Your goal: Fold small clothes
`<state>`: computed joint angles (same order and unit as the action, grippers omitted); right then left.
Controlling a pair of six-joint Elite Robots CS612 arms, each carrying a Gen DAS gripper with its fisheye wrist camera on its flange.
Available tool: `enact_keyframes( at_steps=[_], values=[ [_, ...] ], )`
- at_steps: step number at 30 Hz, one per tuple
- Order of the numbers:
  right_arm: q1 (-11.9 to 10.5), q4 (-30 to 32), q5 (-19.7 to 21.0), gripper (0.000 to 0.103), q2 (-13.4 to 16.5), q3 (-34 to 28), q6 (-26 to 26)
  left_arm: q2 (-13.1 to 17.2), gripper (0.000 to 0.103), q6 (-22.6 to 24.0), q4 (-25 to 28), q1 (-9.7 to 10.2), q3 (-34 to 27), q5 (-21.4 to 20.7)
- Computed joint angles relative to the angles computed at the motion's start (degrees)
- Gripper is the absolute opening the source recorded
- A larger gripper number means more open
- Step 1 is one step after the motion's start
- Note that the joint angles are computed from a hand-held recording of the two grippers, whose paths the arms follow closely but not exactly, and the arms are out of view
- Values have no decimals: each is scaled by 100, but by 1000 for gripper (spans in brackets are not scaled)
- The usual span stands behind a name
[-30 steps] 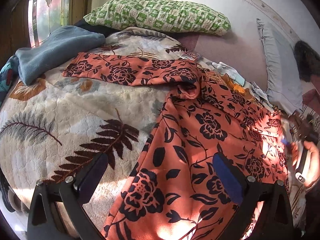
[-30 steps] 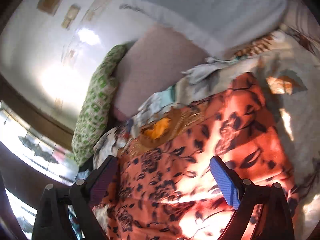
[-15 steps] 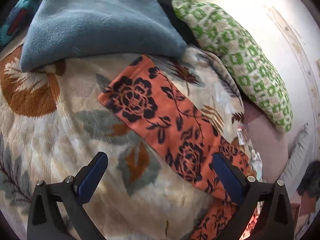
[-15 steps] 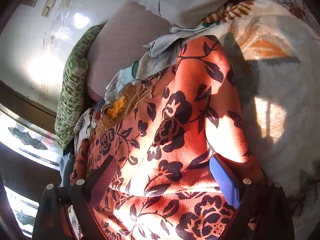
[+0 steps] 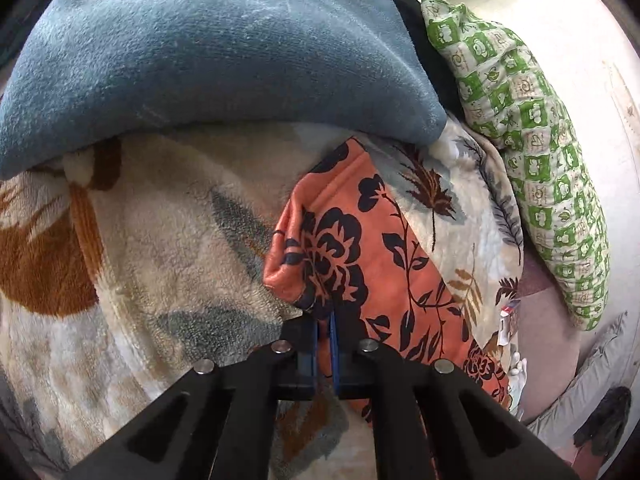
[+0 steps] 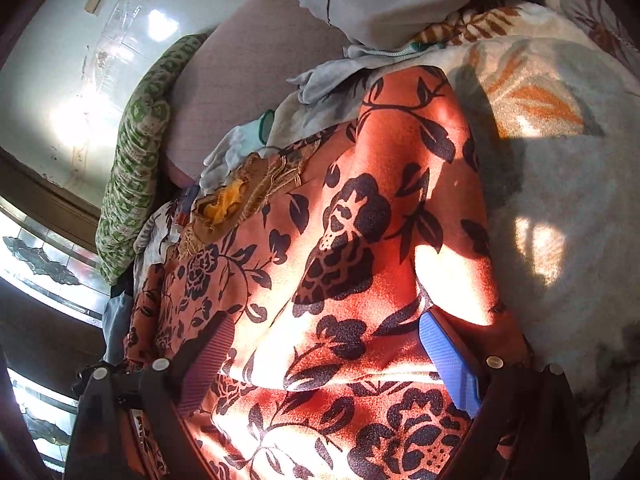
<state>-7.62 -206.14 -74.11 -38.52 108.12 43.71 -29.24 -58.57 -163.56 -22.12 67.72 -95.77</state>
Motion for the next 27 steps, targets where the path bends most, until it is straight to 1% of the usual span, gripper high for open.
enact_keyframes(
  at_steps=[1, 3, 4, 5, 7, 9, 10, 11, 13, 15, 16, 17, 18, 19, 20, 21, 22, 23, 25, 26, 27],
  values=[
    [10, 102, -17, 96, -30, -8, -37, -71, 4, 173, -23, -63, 60, 261],
    [51, 268, -135, 95, -125, 22, -77, -215, 4, 687, -208, -194, 114, 640],
    [73, 180, -186, 95, -158, 67, -78, -293, 4, 1128, -378, -281, 152, 828],
    [93, 34, -216, 95, -189, 131, -99, -384, 3, 1466, -580, -384, 184, 1007],
    [150, -226, -307, 95, -299, 309, -173, -543, 3, 2049, -947, -603, 189, 1211],
    [214, -604, -395, 95, -411, 537, -337, -651, 3, 2693, -1471, -837, 163, 1167],
    [251, -774, -504, 95, -477, 663, -410, -722, 3, 2897, -1589, -975, 140, 1127],
    [275, -1001, -591, 95, -521, 791, -434, -731, 3, 3192, -1755, -1111, 66, 1055],
    [289, -1501, -742, 95, -555, 1036, -335, -749, 4, 3703, -2087, -1361, -13, 620],
    [271, -1947, -930, 95, -533, 1240, -161, -710, 4, 4109, -2180, -1642, -123, 275],
    [246, -2133, -1015, 95, -505, 1319, -83, -701, 4, 4277, -2068, -1779, -168, 108],
    [212, -2235, -1061, 95, -476, 1375, 9, -644, 4, 4549, -2113, -1919, -194, -22],
    [131, -2314, -986, 95, -463, 1438, 124, -566, 4, 4656, -2013, -2057, -269, -118],
    [61, -2435, -901, 96, -426, 1481, 271, -493, 5, 4883, -1805, -2176, -344, -159],
    [4, -2584, -852, 96, -385, 1516, 427, -362, 5, 4937, -1579, -2279, -480, -224],
    [-54, -2730, -799, 95, -348, 1545, 567, -206, 5, 4987, -1178, -2362, -676, -321],
    [-113, -2887, -749, 96, -318, 1578, 704, -76, 15, 5090, -627, -2450, -852, -418],
    [-163, -3042, -720, 96, -293, 1612, 842, 87, 38, 5207, -27, -2507, -1082, -504],
    [-226, -3184, -754, 96, -284, 1672, 981, 338, 68, 5379, 1173, -2562, -1388, -781],
    [-251, -3209, -774, 96, -285, 1697, 1020, 414, 67, 5308, 1715, -2589, -1495, -682],
    [-272, -3208, -784, 96, -284, 1717, 1054, 420, 66, 5364, 2016, -2570, -1498, -666]
  ],
)
